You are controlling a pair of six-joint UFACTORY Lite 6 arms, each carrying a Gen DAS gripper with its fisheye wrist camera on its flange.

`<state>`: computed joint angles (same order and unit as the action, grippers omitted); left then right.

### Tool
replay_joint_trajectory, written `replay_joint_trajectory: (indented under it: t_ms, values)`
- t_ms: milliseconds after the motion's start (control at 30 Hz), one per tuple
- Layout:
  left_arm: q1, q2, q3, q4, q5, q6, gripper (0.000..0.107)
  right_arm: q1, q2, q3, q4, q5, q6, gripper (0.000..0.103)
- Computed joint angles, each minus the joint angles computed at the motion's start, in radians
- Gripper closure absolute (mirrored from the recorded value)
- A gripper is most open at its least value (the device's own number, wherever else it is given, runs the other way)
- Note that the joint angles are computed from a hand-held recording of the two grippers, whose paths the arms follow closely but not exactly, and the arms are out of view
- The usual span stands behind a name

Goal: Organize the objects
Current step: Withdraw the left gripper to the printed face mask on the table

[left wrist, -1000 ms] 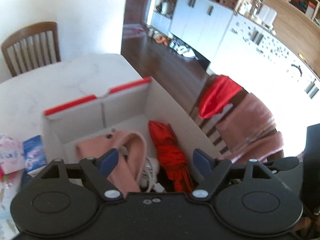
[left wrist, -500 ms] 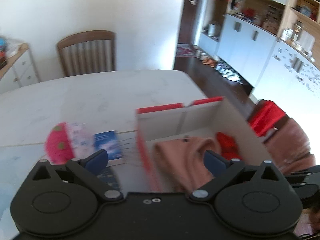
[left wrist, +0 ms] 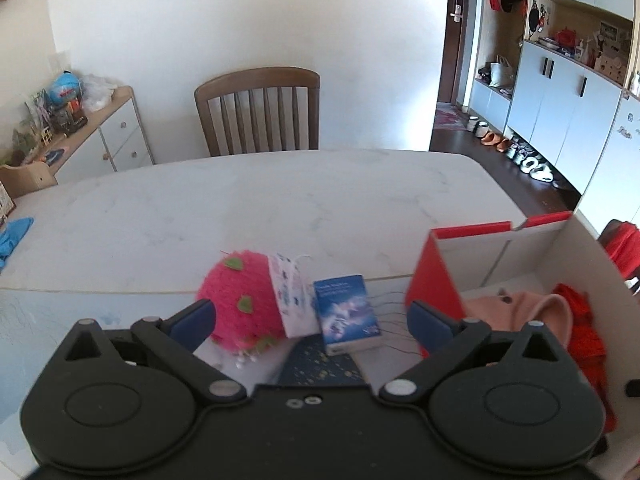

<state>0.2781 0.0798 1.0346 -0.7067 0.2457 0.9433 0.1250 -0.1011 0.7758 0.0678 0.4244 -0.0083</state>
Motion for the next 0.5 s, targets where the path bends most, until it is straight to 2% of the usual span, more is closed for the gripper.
replay_joint_trajectory:
  t_ms: [100, 333, 500]
  values:
    - [-0.005, 0.042, 0.013, 0.0, -0.039, 0.009, 0.006, 0.001, 0.0, 0.0, -0.002, 0.001, 0.002, 0.099]
    - [-0.001, 0.109, 0.041, -0.154, -0.074, 0.161, 0.007, 0.001, -0.001, -0.002, -0.007, 0.0, 0.005, 0.099]
    - [-0.004, 0.166, 0.078, -0.138, -0.097, 0.137, 0.013, 0.001, -0.003, -0.007, -0.009, -0.002, 0.006, 0.099]
